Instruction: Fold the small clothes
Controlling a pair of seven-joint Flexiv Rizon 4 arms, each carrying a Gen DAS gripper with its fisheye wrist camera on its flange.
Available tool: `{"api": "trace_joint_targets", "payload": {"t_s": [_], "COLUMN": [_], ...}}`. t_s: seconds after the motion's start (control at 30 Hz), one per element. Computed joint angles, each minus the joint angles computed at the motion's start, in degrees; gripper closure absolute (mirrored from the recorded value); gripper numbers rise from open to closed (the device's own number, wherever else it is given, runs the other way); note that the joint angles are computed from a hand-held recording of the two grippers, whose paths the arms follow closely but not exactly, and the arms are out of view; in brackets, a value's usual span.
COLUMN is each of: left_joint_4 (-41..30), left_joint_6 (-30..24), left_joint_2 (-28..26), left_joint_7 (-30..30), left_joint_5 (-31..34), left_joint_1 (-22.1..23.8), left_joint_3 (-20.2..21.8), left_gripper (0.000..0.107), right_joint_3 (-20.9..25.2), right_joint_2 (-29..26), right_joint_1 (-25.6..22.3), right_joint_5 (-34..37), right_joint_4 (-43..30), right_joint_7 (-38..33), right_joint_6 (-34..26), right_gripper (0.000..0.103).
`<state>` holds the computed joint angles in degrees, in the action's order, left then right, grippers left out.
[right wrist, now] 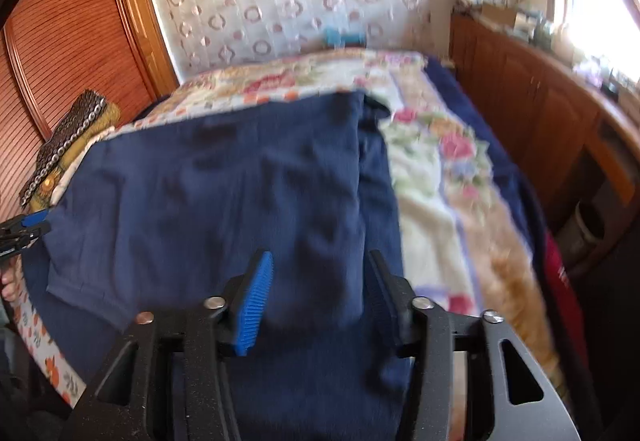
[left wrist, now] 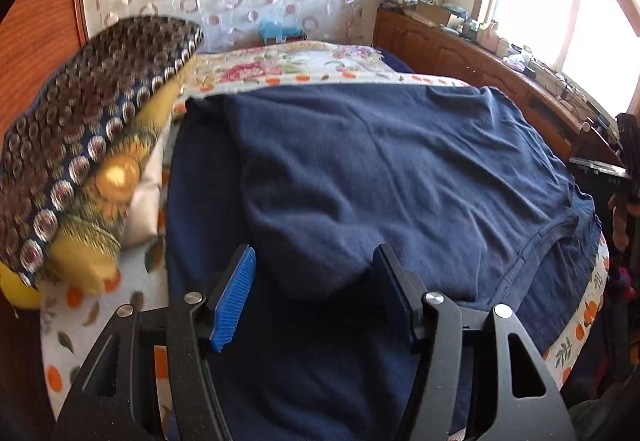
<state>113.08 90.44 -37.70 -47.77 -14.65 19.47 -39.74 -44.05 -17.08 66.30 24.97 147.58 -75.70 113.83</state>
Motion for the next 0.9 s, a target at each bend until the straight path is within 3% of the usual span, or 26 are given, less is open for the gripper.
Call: {"api": "trace_joint_targets", "payload": {"t_s": [0.07, 0.23, 0.37, 0.47, 0.63, 0.9], "left_joint_4": [0.1, -0.1, 0.7, 0.9, 1.4, 0.8], "left_joint_6": [-0.4, -1.9, -2.9, -2.9, -1.4, -1.0], "left_joint_2": [-0.1, 0.0, -0.4, -0.3, -1.4, -2.5], "left_joint_7": [0.0, 0.0, 1.1, 1.4, 1.6, 0.4], "left_joint_5": [0.0, -1.3, -3.1, -3.7, -3.0, -1.2], "left_joint_1": [-0.1, -0.6, 0.9, 1.0, 2.4, 2.7], "left_joint_3": [0.1, 0.8, -1.5, -2.0, -4.5, -4.5], "left_gripper": [0.045, 0.045, 0.045, 0.045, 0.050, 0.050], "right_joint_3": [3.7, -1.3, -6.3, -4.2, -3.5, -2.7], "right_joint_2": [-0.9, -5.3, -8.9, -9.2, -10.2, -10.8], "right_joint_1": [-3.2, 1.4, 6.1, 3.8, 4.3, 4.5], "right_joint_5": [1.0, -0.8, -1.2, -1.6, -0.2, 1.0], "right_joint_4": [-0.7, -1.1, -1.5, -1.7, -1.2, -1.3], "right_joint_7": [-0.6, 1.4, 2.1, 3.1, 3.1, 3.0], "right_joint_6": [-0.1, -0.8, -1.9, -0.5, 0.6, 1.1], "right_gripper": [0.043, 0.043, 0.043, 0.043, 0.043, 0.043]}}
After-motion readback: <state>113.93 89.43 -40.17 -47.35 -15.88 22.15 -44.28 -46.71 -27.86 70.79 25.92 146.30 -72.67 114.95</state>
